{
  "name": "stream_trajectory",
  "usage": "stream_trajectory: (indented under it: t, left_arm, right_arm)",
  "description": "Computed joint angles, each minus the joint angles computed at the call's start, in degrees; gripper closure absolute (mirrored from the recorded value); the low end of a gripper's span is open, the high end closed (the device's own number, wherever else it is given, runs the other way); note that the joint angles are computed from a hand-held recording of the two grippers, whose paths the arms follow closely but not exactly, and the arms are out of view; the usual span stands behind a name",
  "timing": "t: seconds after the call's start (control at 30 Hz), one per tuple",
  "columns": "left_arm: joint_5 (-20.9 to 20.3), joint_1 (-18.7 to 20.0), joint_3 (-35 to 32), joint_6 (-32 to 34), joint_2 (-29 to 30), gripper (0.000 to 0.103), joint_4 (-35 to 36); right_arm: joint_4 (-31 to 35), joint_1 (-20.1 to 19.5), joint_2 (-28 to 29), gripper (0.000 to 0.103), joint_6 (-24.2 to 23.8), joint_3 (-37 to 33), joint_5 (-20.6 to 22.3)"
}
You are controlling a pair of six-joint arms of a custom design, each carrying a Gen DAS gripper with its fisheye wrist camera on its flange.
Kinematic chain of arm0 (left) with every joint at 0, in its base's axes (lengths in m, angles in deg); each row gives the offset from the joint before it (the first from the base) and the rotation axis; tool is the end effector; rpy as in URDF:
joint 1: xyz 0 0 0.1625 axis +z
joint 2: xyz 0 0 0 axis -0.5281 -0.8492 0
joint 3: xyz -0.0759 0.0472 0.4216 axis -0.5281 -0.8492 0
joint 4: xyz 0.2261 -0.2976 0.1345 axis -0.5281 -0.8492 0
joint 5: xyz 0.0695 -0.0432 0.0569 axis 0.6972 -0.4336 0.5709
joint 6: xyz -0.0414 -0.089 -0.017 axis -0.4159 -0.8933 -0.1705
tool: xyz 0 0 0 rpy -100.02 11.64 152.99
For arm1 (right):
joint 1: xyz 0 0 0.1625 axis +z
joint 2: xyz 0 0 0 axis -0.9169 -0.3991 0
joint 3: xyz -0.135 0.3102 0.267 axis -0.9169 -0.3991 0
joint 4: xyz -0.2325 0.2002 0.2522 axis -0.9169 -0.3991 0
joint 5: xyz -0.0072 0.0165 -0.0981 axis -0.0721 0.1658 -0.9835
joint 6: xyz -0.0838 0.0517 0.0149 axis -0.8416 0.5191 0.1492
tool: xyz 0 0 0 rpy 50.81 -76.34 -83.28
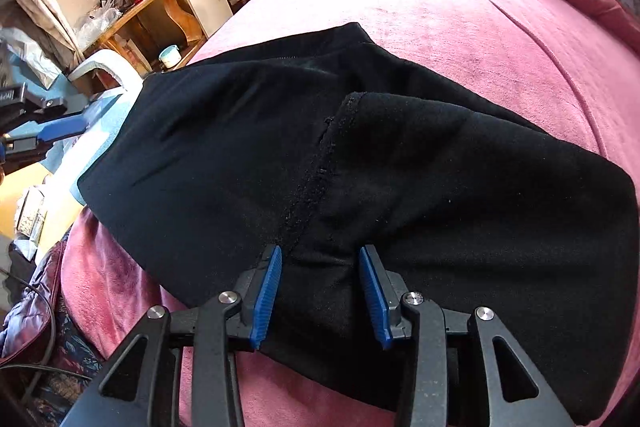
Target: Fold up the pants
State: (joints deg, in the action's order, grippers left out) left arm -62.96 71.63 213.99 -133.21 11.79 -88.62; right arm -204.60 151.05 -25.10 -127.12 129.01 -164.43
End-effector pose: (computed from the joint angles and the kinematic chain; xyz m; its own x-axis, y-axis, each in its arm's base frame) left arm -0.2054 -0.4259 0.1502 -0.9221 -0.3689 -0.1172 -0.2189 0.7467 -0.6282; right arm 0.0536 -0.5058 0.1668 -0.7526 -0.4670 0.4642 -0.5558 0.8286 -0.0676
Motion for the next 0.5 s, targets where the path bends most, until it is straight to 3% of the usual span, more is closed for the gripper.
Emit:
stream_trajectory:
  t: [0.13,0.23,0.37,0.5]
  left_arm:
    - [1.9,-0.3,8.4,-11.6,-8.6,0.072,-1.0]
    - [1.4,-0.1,13.2,-18.6,-11.3,0.072,-2.8]
    - [-1.7,1.7,17.2,-24.5,-10.3,0.072,-8.2]
    - [-4.1,3.3,18.7,-25.3,-6.3,0.072,-15.7]
  right_arm:
    - [-0.1,-1.0,-0.1,0.061,0.0,0.0,1.4]
    - [-1.1,-1.0,-0.3,0.061,0.3,0.7,1.4]
    - [-0.9,-1.2,-0.4,0.061,0.7,0.7,1.7]
    - [0.1,-1.6,-1.3,0.061,0.7,0.7,2.0]
